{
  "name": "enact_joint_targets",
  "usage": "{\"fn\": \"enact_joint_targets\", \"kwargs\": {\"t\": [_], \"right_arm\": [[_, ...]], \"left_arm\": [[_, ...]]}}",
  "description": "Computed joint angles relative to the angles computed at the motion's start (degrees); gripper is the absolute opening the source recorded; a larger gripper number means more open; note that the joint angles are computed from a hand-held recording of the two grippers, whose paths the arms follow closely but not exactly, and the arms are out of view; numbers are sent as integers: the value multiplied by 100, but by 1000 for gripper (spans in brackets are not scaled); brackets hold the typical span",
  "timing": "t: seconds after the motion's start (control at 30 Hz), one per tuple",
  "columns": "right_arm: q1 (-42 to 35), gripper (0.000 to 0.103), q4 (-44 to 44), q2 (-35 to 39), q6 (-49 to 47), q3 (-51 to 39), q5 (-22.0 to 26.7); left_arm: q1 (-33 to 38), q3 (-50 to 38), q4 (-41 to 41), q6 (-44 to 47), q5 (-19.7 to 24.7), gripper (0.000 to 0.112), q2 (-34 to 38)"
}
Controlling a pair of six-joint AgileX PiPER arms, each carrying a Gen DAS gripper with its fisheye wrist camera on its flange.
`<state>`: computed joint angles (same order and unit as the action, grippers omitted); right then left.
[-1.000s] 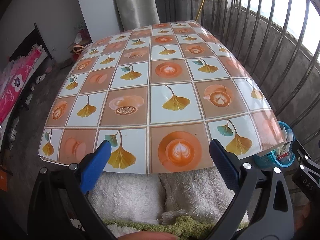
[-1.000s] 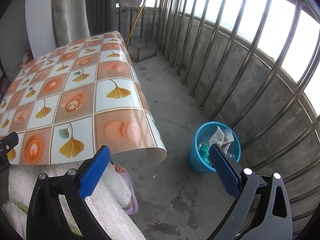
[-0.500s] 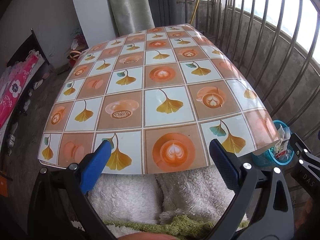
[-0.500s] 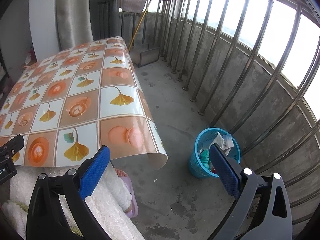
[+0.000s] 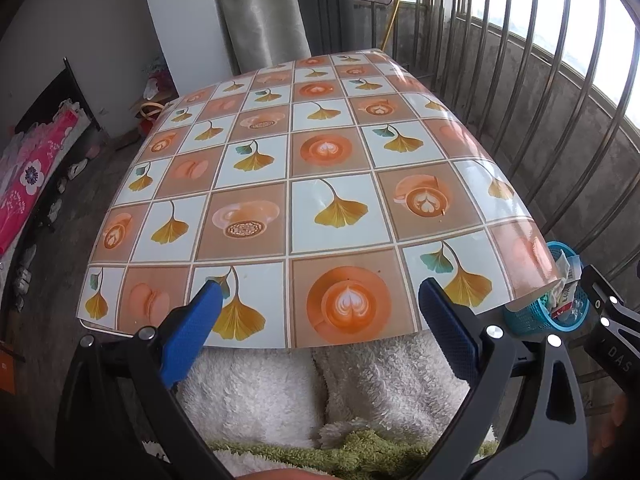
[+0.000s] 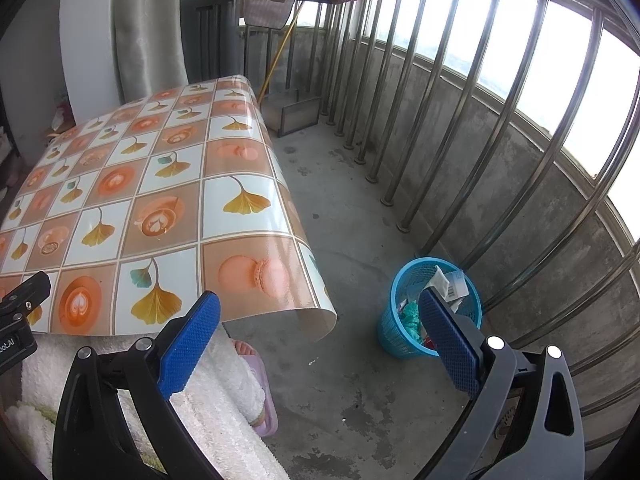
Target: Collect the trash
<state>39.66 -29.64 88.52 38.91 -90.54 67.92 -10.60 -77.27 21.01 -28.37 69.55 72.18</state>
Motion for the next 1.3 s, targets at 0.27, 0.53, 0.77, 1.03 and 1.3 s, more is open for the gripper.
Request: {"fn": "enact_joint_targets", "kwargs": {"t": [0.27,0.53,0.77,1.03,1.3], "right_arm": [[-39,97,22,4,-8,1,-8],[-54,97,28,-11,-4,23,-20],[-96,97,84,-13,-69,-24,-23],[-93,97,97,-1,-93,-54,-7],[-89,97,100,0,-81,-61,1]], "left_arm": [[-26,8,18,-18,-5,94,-5],[-44,62,28,-19,-45,94,-14],[-69,38,45,-39,-20,94,0],[-53,5,27,-12,2,94,19],[-48,30,24,-9,-15,94,5]]}}
